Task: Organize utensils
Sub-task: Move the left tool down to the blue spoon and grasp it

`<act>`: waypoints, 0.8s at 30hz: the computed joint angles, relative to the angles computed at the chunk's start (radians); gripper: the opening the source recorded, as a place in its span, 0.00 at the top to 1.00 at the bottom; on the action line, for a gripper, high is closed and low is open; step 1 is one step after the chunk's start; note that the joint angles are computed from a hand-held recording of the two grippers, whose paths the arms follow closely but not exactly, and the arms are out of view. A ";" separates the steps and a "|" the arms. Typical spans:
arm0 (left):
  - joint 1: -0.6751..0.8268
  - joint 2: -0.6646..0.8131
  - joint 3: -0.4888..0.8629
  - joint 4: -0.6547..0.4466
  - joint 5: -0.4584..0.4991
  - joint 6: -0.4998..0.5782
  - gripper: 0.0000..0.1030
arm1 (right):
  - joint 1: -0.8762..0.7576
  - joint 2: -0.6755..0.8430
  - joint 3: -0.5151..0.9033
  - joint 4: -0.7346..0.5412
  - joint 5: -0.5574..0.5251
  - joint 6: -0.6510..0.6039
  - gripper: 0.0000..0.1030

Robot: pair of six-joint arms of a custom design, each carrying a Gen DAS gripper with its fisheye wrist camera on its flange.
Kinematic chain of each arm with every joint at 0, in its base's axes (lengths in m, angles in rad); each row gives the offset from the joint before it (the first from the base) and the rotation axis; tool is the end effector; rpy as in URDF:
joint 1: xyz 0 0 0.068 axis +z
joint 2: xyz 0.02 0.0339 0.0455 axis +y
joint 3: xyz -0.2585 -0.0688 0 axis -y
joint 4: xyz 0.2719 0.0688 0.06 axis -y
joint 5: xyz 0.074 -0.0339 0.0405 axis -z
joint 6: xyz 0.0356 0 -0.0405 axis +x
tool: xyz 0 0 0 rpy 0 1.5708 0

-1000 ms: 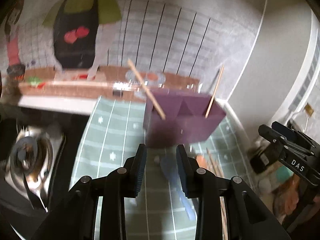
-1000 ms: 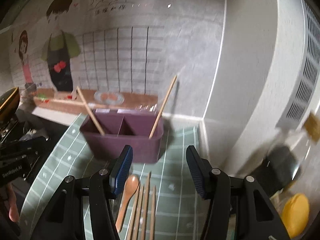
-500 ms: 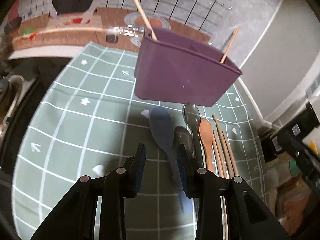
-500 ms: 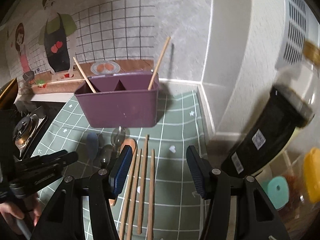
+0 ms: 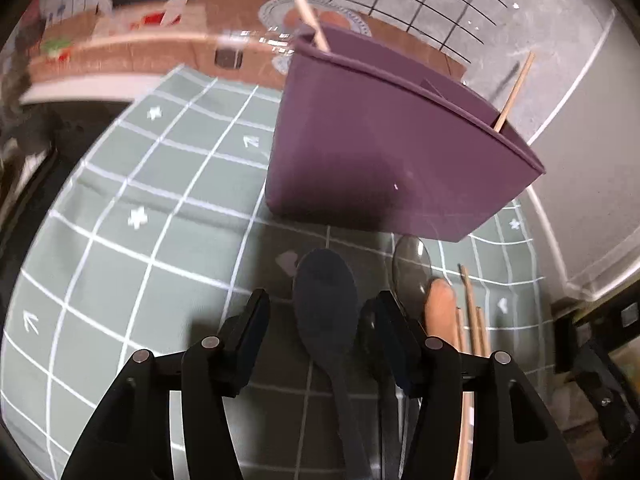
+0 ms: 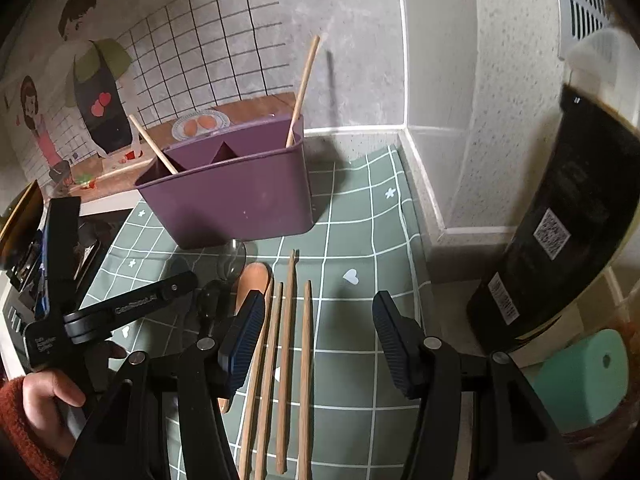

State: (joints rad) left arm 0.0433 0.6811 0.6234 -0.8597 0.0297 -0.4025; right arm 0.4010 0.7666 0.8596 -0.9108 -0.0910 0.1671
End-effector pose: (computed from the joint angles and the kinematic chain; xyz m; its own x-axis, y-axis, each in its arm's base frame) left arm 0.1606 0.0059 0.2335 -0.7200 -0.4231 -0.5501 -0.3340 0.9061 -0.2598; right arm 0.1588 0.0708 0.2979 -0.7366 -0.1324 -0.6633 -0.3280 0.9275 0.1791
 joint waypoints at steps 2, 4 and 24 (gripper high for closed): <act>-0.037 0.016 0.003 0.007 -0.049 -0.007 0.46 | -0.002 0.008 -0.006 0.009 0.004 0.003 0.48; -0.066 0.021 -0.001 0.014 -0.093 -0.013 0.46 | 0.005 0.015 -0.010 0.019 0.022 0.007 0.48; 0.272 -0.240 0.014 -0.213 0.172 0.315 0.66 | 0.204 0.210 0.061 0.116 0.057 -0.039 0.48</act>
State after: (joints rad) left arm 0.3154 0.4408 0.6372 -1.0726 0.2016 -0.0872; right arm 0.6048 0.9769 0.9203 -0.7945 -0.0336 0.1283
